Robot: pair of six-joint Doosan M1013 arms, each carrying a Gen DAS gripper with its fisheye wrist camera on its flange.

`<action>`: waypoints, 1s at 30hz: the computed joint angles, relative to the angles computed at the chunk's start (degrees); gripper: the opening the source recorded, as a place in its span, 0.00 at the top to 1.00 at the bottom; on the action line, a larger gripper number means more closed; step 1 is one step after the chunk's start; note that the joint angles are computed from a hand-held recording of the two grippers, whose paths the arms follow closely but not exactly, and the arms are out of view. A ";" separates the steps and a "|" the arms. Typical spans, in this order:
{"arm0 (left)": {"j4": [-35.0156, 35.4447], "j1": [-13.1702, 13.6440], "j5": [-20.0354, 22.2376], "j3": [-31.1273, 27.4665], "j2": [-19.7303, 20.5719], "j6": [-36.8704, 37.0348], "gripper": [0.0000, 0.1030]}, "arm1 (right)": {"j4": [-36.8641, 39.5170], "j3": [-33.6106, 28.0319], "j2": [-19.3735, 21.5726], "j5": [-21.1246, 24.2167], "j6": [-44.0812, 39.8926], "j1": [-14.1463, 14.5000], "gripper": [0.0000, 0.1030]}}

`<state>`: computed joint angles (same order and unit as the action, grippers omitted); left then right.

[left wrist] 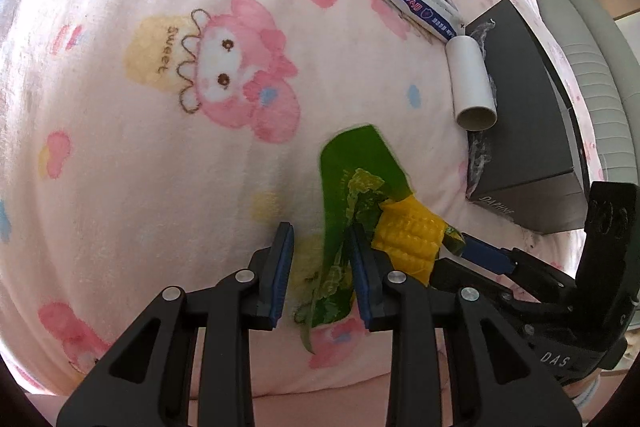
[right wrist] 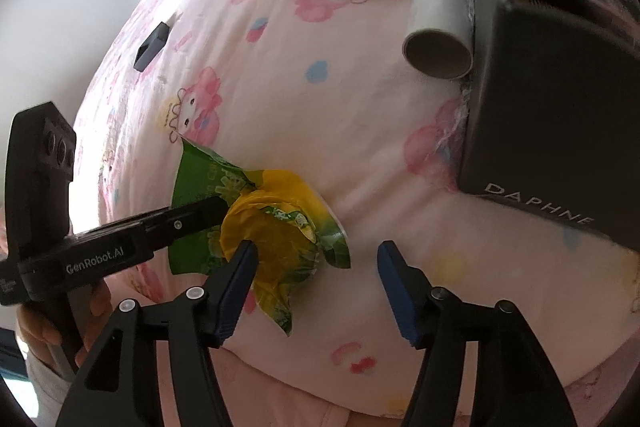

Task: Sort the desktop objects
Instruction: 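Lift the held snack bag with the left tool toward the black box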

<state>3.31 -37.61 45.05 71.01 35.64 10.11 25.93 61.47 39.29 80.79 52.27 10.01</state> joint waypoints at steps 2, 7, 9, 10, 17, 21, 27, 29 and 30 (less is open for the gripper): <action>-3.49 0.37 -6.76 2.72 -1.18 2.06 0.73 | -0.94 1.40 -1.43 -2.58 -1.92 0.04 0.43; -7.28 0.73 -12.14 3.10 -1.08 5.99 0.73 | -1.01 3.65 -3.22 -6.60 -2.34 -0.67 0.43; -5.54 0.51 -8.61 1.54 -0.42 4.82 0.73 | -2.76 3.52 -2.74 -6.53 -0.35 -0.75 0.43; -4.28 0.41 -6.44 0.96 -0.20 3.39 0.73 | -3.87 3.36 -2.42 -6.44 0.74 -0.63 0.43; 0.13 -0.42 2.16 -2.02 0.95 2.85 0.91 | 3.23 0.83 0.42 1.09 2.25 -1.72 0.43; -1.79 -0.48 -2.23 0.04 -0.35 5.52 0.95 | 6.40 0.76 0.49 1.76 2.24 -2.58 0.58; -1.37 -1.42 -1.91 0.86 -1.37 5.10 0.93 | 9.05 1.62 -1.31 2.43 -1.91 -3.47 0.60; 0.07 -1.38 -1.18 0.21 -0.80 2.59 0.92 | 6.69 2.62 -1.96 0.15 -2.57 -3.18 0.59; 0.98 -1.39 -0.58 0.30 -0.81 0.84 0.89 | 5.00 3.02 -2.09 -1.01 -2.32 -2.96 0.55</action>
<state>4.29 -39.00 44.47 71.31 34.83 10.95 30.93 64.49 37.20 79.78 49.94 7.05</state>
